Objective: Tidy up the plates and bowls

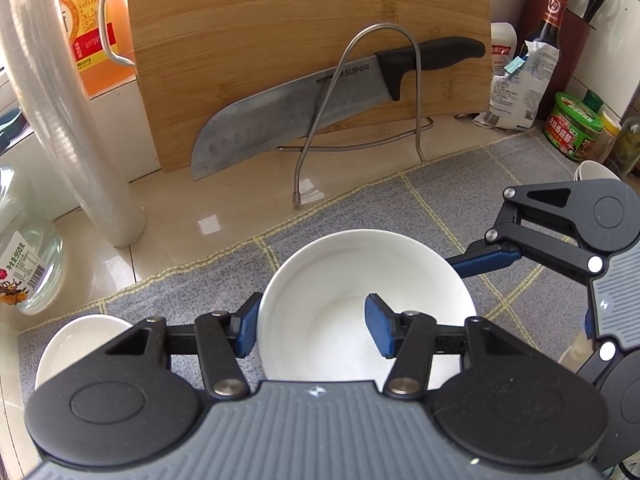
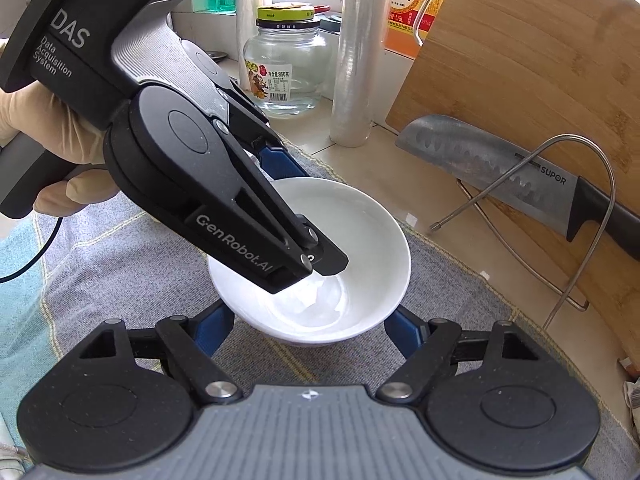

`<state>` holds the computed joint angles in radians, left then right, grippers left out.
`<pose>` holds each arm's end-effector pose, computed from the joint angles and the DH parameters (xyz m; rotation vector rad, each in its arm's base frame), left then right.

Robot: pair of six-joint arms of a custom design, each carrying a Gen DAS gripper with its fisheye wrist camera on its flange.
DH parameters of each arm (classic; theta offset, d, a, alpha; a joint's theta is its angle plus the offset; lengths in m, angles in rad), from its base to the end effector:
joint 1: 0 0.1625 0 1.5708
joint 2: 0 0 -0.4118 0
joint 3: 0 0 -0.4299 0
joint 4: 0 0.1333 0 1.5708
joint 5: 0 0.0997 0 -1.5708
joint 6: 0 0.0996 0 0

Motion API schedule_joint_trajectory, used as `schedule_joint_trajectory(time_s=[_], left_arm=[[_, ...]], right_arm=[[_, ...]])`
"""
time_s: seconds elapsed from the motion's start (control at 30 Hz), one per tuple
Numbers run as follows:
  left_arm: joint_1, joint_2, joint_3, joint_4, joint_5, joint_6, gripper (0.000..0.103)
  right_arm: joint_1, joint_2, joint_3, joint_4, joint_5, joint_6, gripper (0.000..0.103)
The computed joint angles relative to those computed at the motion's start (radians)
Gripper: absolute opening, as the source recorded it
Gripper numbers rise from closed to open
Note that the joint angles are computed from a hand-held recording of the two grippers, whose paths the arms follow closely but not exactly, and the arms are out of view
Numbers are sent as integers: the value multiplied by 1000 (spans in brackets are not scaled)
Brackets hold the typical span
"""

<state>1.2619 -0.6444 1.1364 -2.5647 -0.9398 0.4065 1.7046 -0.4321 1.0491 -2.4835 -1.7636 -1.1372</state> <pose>-0.0706 -0.8531 0.1843 0.6604 2.3476 -0.5836 0.2264 -0.8256 0.0218 1.6425 -2.2953 0.2373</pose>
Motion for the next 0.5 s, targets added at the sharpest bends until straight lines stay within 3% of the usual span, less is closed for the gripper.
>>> schedule_joint_trajectory(time_s=[0.5], left_arm=[[-45,-78,119,-31,3,-19,54]], right_arm=[[4,-95,107,-5,17,25,85]])
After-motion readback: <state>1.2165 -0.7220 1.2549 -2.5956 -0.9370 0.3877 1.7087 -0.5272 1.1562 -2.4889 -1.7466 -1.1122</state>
